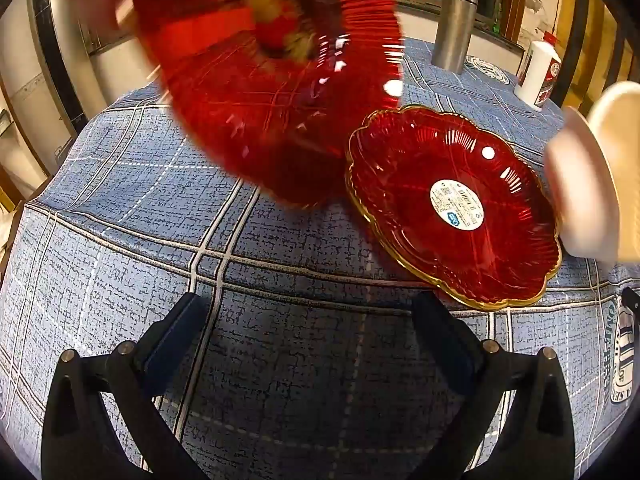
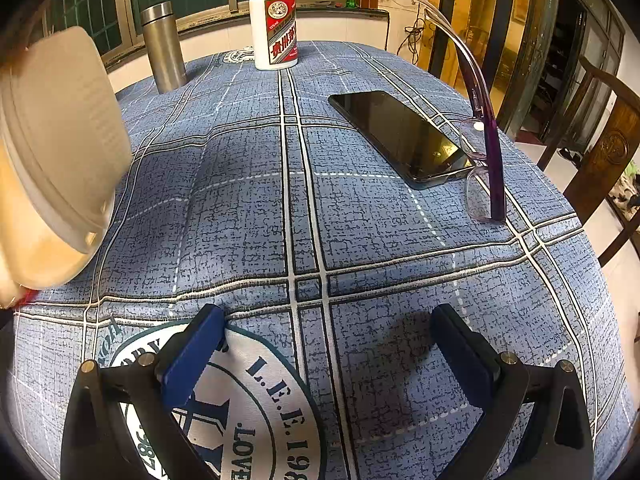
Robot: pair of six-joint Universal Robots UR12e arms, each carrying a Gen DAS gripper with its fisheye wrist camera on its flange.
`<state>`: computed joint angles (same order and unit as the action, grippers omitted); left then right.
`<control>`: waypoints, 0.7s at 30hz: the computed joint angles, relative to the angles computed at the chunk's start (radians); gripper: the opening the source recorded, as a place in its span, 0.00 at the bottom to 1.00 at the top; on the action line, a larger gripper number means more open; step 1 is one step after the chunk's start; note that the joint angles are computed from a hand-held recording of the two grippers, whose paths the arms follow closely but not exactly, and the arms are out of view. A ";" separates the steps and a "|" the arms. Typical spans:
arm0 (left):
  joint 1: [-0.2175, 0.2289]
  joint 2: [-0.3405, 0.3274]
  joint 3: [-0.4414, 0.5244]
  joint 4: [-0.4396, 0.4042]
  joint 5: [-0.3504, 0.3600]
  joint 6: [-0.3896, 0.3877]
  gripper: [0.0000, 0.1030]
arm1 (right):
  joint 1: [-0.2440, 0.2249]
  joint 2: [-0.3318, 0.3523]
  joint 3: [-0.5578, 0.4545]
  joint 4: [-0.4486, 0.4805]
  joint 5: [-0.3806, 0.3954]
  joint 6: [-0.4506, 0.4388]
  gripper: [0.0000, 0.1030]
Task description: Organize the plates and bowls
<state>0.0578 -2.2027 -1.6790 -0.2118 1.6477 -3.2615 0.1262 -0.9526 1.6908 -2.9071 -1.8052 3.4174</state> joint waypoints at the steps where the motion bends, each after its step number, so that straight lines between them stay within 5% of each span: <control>1: 0.000 0.000 0.000 0.000 0.000 0.000 1.00 | 0.000 0.000 0.000 0.000 0.000 0.000 1.00; 21: -0.004 -0.006 0.009 -0.003 0.003 -0.003 1.00 | 0.001 0.000 0.000 0.000 -0.001 0.001 1.00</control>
